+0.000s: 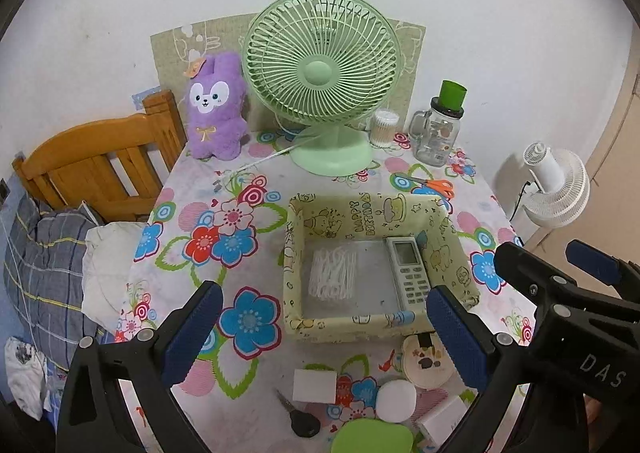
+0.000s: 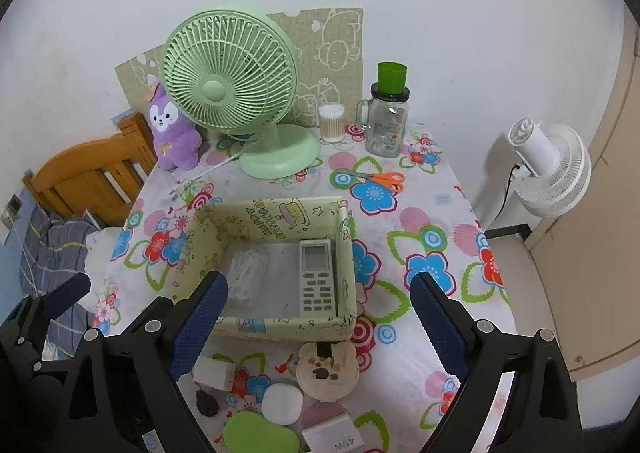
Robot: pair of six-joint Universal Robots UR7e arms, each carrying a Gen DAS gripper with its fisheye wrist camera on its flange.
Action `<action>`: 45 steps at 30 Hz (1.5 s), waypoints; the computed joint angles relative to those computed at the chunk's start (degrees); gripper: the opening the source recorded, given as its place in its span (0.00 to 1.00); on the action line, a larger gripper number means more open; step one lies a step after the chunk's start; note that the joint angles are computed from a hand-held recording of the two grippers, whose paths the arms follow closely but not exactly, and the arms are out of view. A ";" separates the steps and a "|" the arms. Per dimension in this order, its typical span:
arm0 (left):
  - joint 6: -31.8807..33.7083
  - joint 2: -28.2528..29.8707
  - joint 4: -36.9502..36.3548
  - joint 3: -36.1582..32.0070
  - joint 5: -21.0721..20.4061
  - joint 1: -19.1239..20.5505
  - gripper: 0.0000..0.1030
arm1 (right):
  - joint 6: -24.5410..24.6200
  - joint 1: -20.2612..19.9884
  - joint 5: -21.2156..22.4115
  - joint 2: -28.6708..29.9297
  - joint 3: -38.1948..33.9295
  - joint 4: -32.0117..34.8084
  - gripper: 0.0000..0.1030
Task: Organize rigid objects
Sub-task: 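Withdraw both tools from the fabric box toward the remaining items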
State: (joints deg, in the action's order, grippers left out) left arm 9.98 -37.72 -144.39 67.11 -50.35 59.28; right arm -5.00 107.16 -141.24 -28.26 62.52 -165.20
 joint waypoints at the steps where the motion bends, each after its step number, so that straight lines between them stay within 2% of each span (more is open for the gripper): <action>1: 0.14 -0.28 -0.19 0.38 0.02 -0.01 1.00 | 0.20 0.21 -0.42 -0.09 0.44 -0.47 0.92; 15: 1.63 -4.83 -2.61 7.15 -1.22 0.23 1.00 | 2.42 1.78 -2.78 -1.92 6.97 -5.64 0.92; 21: 1.88 -6.21 -3.58 9.89 -2.21 0.52 1.00 | 1.93 1.93 -3.02 -2.44 10.37 -9.48 0.92; 27: 1.60 -7.15 -3.15 12.01 -2.64 0.88 1.00 | 2.91 1.75 -3.06 -3.09 13.42 -11.00 0.92; 35: 2.57 -8.06 -6.54 15.72 -2.02 1.55 1.00 | 4.64 1.27 -3.30 -3.62 16.67 -11.54 0.92; 45: 2.80 -8.82 -7.01 18.51 -3.95 2.40 1.00 | 5.21 0.33 -3.02 -4.12 20.40 -14.19 0.92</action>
State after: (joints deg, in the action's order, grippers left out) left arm 12.78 -46.54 -151.40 85.62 -54.30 61.68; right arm 0.22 107.49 -144.26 -32.38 82.92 -179.38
